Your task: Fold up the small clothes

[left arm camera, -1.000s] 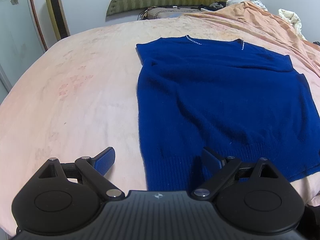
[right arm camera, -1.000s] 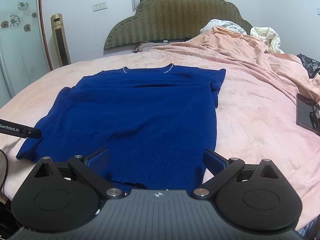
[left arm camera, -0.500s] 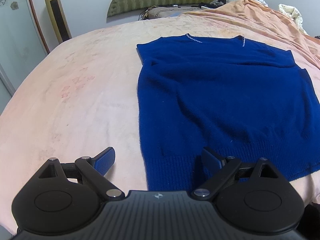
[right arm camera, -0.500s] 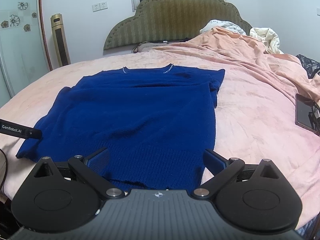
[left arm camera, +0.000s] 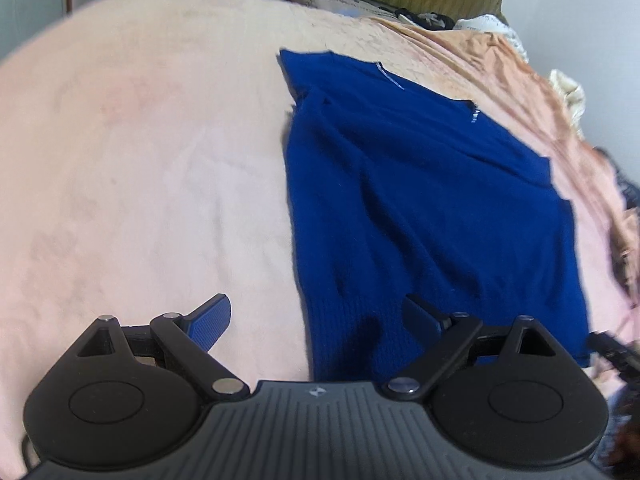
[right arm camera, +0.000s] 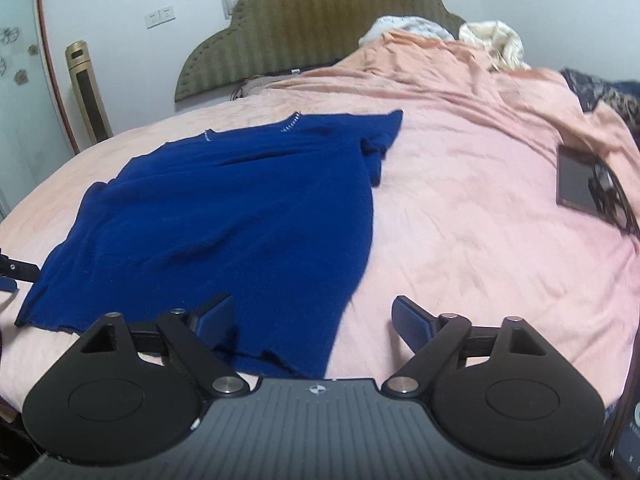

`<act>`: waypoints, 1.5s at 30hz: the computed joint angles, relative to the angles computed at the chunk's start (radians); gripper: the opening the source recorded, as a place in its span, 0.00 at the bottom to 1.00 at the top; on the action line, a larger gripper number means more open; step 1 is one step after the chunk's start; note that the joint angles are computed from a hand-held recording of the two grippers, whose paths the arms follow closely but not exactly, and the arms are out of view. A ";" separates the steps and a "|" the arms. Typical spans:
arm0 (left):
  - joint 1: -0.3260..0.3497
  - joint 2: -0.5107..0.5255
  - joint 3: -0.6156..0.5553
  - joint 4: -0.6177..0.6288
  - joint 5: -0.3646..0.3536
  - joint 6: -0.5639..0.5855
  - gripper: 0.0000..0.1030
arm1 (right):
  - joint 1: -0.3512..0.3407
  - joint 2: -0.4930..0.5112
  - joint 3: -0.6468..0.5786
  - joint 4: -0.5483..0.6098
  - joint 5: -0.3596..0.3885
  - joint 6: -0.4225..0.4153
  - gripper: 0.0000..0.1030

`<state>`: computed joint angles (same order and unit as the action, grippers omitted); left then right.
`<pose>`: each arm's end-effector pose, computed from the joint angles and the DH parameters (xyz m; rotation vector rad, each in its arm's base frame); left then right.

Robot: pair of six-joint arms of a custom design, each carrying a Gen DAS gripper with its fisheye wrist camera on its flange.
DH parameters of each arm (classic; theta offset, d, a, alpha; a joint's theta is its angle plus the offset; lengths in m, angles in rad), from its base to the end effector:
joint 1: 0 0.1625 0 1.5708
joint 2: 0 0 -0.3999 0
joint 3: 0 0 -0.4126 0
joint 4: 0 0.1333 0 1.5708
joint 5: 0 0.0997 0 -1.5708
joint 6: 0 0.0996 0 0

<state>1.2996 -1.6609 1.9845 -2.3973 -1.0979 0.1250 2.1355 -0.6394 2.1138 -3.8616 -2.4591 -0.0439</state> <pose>0.0421 -0.5154 0.3999 0.3566 2.6007 -0.7174 0.3013 -0.3710 0.0201 0.2285 -2.2471 1.1956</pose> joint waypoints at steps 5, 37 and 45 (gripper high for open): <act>0.024 0.010 -0.006 0.021 -0.095 0.019 0.87 | -0.022 -0.020 0.036 0.005 0.044 0.055 0.79; -0.053 -0.207 -0.038 0.166 -0.339 0.273 0.10 | 0.039 -0.287 0.189 -0.100 0.418 -0.017 0.09; -0.035 -0.094 -0.128 0.176 -0.324 0.215 0.10 | -0.003 -0.280 0.152 -0.081 0.467 0.029 0.09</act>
